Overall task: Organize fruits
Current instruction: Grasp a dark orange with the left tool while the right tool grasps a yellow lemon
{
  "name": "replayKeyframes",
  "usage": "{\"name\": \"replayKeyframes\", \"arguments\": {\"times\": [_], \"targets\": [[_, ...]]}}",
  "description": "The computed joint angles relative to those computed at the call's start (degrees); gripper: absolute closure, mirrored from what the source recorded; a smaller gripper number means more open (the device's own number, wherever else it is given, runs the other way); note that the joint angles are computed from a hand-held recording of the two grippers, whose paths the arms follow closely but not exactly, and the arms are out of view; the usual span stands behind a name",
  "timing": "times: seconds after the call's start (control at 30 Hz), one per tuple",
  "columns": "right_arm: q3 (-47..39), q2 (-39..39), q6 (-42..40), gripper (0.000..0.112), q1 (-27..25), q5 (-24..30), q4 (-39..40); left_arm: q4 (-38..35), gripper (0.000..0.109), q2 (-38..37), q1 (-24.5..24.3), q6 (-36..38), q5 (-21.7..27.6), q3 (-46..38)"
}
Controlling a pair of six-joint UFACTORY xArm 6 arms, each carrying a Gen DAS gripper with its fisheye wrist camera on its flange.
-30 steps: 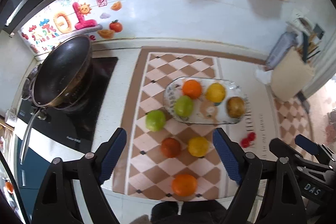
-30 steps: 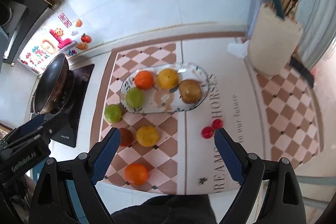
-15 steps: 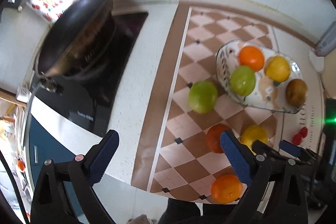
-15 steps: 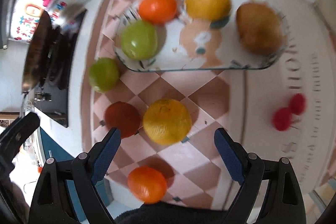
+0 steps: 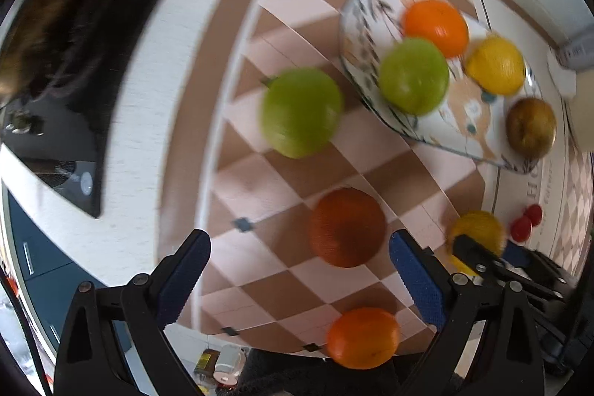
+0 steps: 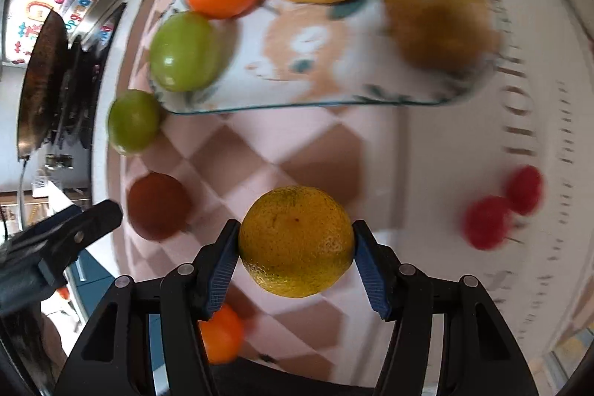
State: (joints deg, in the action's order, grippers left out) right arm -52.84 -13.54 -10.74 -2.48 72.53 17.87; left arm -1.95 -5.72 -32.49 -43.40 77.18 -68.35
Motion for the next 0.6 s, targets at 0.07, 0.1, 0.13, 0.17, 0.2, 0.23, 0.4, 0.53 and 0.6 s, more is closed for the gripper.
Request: {"name": "replayKeyframes", "arguments": {"times": [0.07,0.1,0.13,0.17,0.2,0.23,0.4,0.53,0.6], "targets": [[0.2,-0.7,-0.1,0.050,-1.4,0.0,-1.7,-1.6,0.010,2.0,-0.3,1.5,-0.6,-0.4],[0.3,-0.8,0.0,0.050,-1.9,-0.1,-2.5,-2.0,0.010,2.9,-0.6,2.3,-1.1,-0.6],[0.3,-0.8,0.2,0.050,-2.5,-0.1,-2.9,-2.2,0.010,3.9,-1.0,3.1,-1.3,-0.8],[0.4,-0.7,0.2,0.050,-3.0,-0.1,-3.1,-2.4,0.013,4.6,-1.2,3.7,-1.8,-0.8],[0.4,-0.5,0.2,0.050,-3.3,0.0,-3.1,-2.4,0.028,5.1,-1.6,4.4,-2.4,-0.7],[0.5,-0.5,0.3,0.050,-3.5,-0.1,-3.0,-2.4,0.050,5.5,-1.8,4.4,-2.5,-0.7],[0.7,-0.6,-0.2,0.049,-4.5,-0.5,-2.9,-1.5,0.056,5.0,-2.7,4.3,-4.3,0.1],[1.4,-0.5,0.6,0.049,-3.7,-0.8,-4.2,-0.8,0.056,5.3,-3.4,4.5,-4.0,-0.6],[1.6,-0.8,0.5,0.050,-3.7,-1.0,-4.3,-1.1,0.057,5.4,-3.6,4.5,-3.6,-1.4]]}}
